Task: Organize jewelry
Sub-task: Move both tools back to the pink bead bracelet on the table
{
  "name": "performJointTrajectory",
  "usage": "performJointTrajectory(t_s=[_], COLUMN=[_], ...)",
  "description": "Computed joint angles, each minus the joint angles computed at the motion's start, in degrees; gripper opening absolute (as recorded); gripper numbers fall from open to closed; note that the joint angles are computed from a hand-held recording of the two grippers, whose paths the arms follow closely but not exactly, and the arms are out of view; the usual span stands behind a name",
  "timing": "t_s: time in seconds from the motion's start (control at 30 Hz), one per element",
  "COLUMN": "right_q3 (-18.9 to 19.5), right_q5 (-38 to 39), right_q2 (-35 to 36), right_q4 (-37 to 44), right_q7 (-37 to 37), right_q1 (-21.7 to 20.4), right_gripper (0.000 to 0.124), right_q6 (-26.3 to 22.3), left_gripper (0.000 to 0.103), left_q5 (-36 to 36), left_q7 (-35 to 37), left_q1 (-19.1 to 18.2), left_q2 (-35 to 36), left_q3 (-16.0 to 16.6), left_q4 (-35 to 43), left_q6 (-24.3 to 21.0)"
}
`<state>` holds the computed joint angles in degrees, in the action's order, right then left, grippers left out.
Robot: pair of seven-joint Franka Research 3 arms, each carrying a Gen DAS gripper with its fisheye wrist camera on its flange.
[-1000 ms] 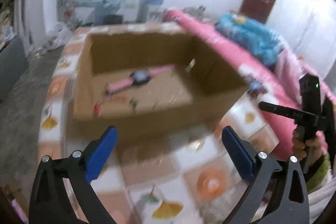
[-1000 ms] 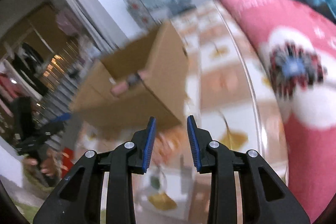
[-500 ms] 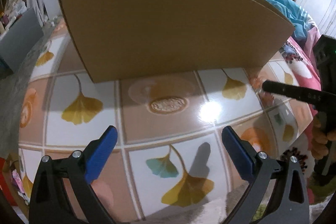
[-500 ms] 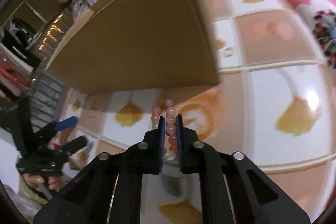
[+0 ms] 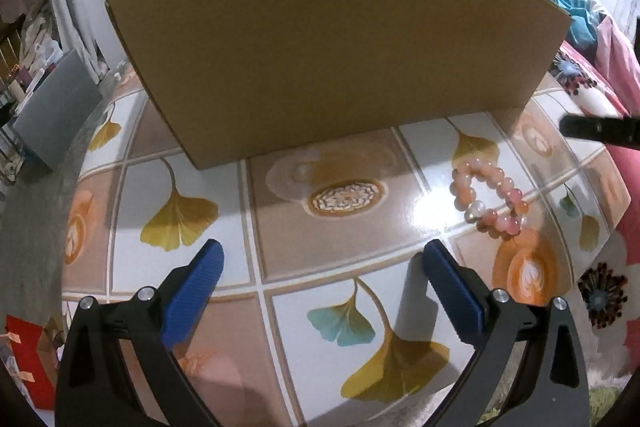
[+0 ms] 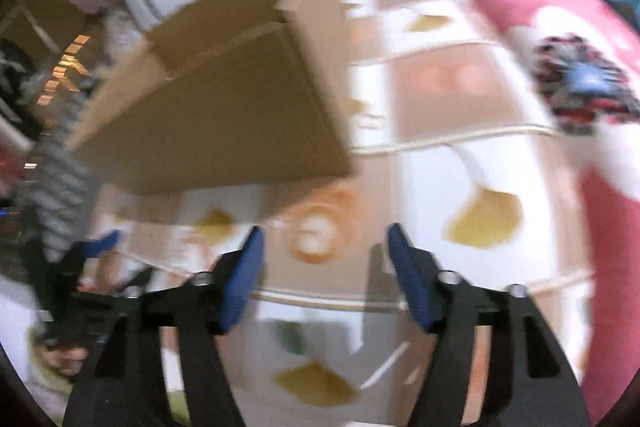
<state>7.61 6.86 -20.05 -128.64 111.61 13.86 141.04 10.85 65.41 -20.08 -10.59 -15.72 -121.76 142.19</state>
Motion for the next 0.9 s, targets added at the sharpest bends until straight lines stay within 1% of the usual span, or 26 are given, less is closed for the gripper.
performJointTrajectory(t_s=[0.03,0.1,0.13,0.17,0.23,0.3,0.33,0.37,0.47,0.6,0.83,0.9], right_q3=[0.85,2.34,2.72,3.98,5.58,6.18,6.17,5.39,4.07,2.65,1.76,1.39], right_q5=[-2.12,-5.69,-7.17,-10.38,-16.05,-20.11,-21.62,-21.75,-22.03,-20.58,-19.35,-18.98], right_q2=[0.17,0.81,0.98,1.57,3.27,4.72,5.19,4.70,5.07,5.09,6.82,6.95], right_q4=[0.18,0.65,0.78,1.39,3.25,4.61,4.84,4.07,4.21,4.35,5.90,5.71], right_q7=[1.32,3.59,4.26,5.80,7.78,10.62,12.34,12.70,13.20,11.24,9.35,8.88], right_q1=[-0.84,-1.57,-1.64,-2.08,-2.14,-1.76,-1.47,-0.95,-0.19,0.76,0.75,0.73], right_gripper=[0.066,0.077,0.080,0.085,0.090,0.095,0.095,0.095,0.095,0.095,0.095,0.095], right_q6=[-1.22,-2.45,-2.58,-3.21,-5.50,-7.35,-7.45,-6.91,-6.68,-6.73,-7.22,-6.65], left_gripper=[0.098,0.098,0.098,0.098,0.098,0.099,0.099,0.099,0.099,0.099,0.099,0.099], left_q5=[0.27,0.86,1.26,1.63,1.67,2.10,2.19,2.68,2.25,2.00,1.99,1.98], left_q7=[-0.52,-1.60,-2.31,-2.84,-3.13,-3.83,-3.94,-4.38,-3.78,-3.47,-3.51,-3.49], left_q1=[0.08,0.16,0.20,0.18,0.07,-0.10,-0.17,-0.21,-0.23,-0.25,-0.27,-0.28], left_q2=[0.30,0.76,0.98,1.47,1.66,2.05,2.06,2.92,2.54,2.65,2.54,2.48], left_q3=[-0.14,-0.42,-0.58,-0.73,-0.69,-0.95,-0.93,-1.13,-0.69,-0.59,-0.63,-0.62], left_q4=[0.42,1.09,1.43,2.05,2.50,2.94,2.92,3.88,3.55,3.74,3.57,3.45], left_q6=[-0.39,-1.07,-1.48,-1.84,-2.57,-2.91,-2.87,-3.08,-3.08,-3.37,-3.36,-3.30])
